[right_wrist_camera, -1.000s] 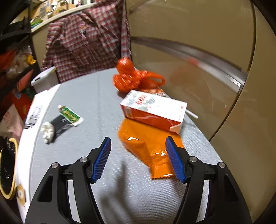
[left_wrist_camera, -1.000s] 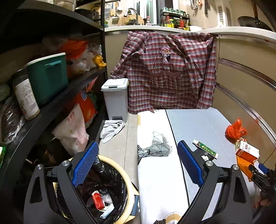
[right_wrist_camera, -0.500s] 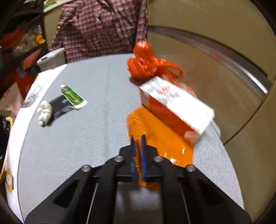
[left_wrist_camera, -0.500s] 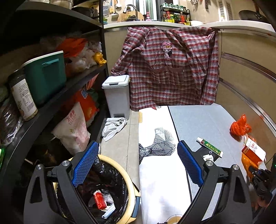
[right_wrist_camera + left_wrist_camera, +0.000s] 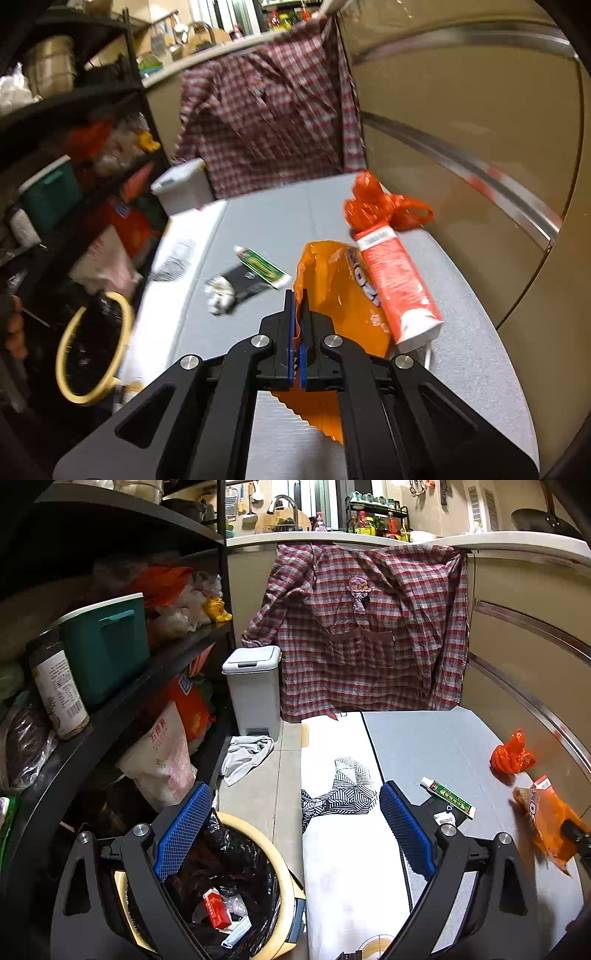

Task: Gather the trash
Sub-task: 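Grasp the orange snack bag with the right tool, then grasp the crumpled white tissue with the left tool while the right tool holds the bag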

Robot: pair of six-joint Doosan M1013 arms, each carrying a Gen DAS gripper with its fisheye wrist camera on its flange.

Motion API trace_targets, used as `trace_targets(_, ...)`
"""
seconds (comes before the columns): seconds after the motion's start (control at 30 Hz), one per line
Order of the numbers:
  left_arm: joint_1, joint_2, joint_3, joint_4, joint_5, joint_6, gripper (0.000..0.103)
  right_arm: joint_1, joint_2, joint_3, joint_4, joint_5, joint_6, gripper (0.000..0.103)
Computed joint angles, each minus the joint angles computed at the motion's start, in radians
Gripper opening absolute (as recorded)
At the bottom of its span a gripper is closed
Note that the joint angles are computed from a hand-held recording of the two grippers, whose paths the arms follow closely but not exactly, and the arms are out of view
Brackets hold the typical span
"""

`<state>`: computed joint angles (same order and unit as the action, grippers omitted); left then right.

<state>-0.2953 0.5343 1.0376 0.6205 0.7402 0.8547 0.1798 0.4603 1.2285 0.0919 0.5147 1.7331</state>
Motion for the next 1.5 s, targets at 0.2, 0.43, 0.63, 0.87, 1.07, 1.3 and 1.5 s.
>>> trace_targets(0.2, 0.0, -0.01, 0.014, 0.008, -0.01, -0.007, 0.09, -0.001, -0.054, 0.051, 0.119, -0.091, -0.091, 0.002)
trace_targets(0.43, -0.013, -0.013, 0.033, 0.024, -0.046, -0.025, 0.09, 0.003, -0.085, 0.078, 0.046, -0.168, -0.023, 0.002)
trace_targets(0.63, -0.033, 0.007, 0.031, -0.012, -0.109, 0.023, 0.09, -0.001, -0.074, 0.068, -0.029, -0.159, 0.051, 0.002)
trace_targets(0.87, -0.06, 0.062, -0.008, -0.145, -0.169, 0.174, 0.089, -0.004, -0.05, 0.052, -0.157, -0.133, 0.171, 0.002)
trace_targets(1.07, -0.05, 0.148, -0.11, -0.443, -0.125, 0.407, 0.077, -0.011, -0.015, 0.012, -0.18, -0.058, 0.211, 0.002)
trace_targets(1.3, -0.04, 0.232, -0.213, -0.581, -0.025, 0.558, 0.059, -0.009, 0.01, -0.015, -0.207, -0.014, 0.205, 0.002)
trace_targets(1.5, -0.034, 0.273, -0.273, -0.616, 0.052, 0.592, 0.032, -0.007, 0.028, -0.036, -0.208, 0.017, 0.187, 0.002)
